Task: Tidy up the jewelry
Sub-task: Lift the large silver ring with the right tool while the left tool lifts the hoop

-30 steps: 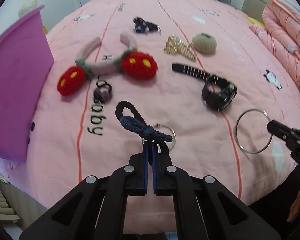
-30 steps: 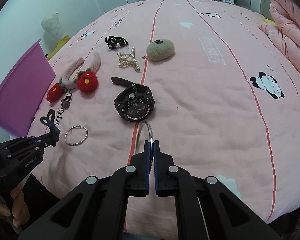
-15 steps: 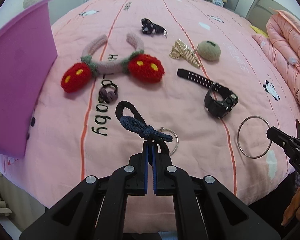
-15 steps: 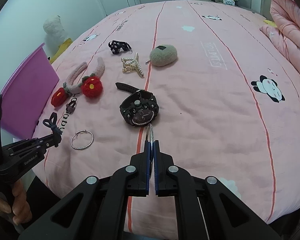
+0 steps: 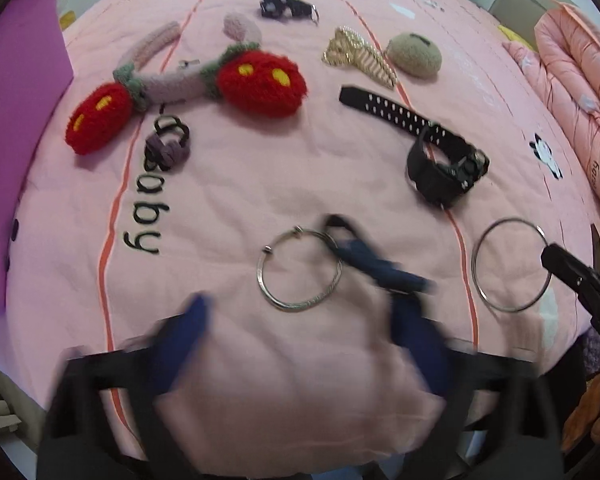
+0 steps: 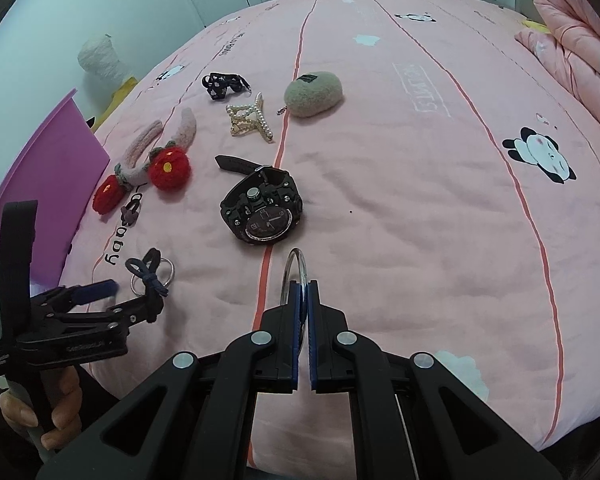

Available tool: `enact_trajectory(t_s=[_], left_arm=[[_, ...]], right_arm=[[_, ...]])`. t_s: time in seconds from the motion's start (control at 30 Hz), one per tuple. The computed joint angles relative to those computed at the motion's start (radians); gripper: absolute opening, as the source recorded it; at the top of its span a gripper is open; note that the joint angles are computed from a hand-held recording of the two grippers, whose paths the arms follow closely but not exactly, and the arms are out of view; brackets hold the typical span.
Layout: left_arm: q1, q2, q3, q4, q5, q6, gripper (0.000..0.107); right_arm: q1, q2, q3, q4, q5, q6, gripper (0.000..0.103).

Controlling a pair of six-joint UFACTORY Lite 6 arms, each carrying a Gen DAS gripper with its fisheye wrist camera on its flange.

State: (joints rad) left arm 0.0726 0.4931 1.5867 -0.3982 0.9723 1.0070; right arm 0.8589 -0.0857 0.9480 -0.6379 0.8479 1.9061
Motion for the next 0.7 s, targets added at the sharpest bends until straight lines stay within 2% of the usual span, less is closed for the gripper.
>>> enact_trajectory(t_s=[0.2, 0.47, 0.53, 0.57, 0.6, 0.63, 0.7], left_arm=[[-0.049, 0.029, -0.010, 0.091, -0.079, -0.062, 0.097], [-0.134, -0.044, -0.187, 0.172, -0.313, -0.073, 0.098], [-0.136, -0.051, -0.199, 0.159, -0.324, -0.056, 0.096], [-0.130, -0.050, -0.194, 0.142, -0.311, -0.041, 0.094], [-0.120, -0.052, -0.188, 0.115, -0.288, -0.012, 0.084], [-0.117, -0.059, -0.190, 0.098, -0.278, 0.008, 0.069], [-0.115, -0.091, -0.207, 0.075, -0.262, 0.041, 0.046]], right_arm=[[-0.010, -0.022, -0.036, -0.011, -0.023, 0.023, 0.004], [-0.017, -0.039, -0.072, -0.017, -0.048, 0.047, 0.004], [-0.019, -0.041, -0.076, -0.015, -0.051, 0.050, 0.004], [-0.019, -0.043, -0.078, -0.015, -0.052, 0.052, 0.004], [-0.019, -0.043, -0.079, -0.014, -0.052, 0.053, 0.004], [-0.020, -0.042, -0.079, -0.012, -0.052, 0.053, 0.004], [-0.023, -0.041, -0.080, -0.010, -0.058, 0.051, 0.004]])
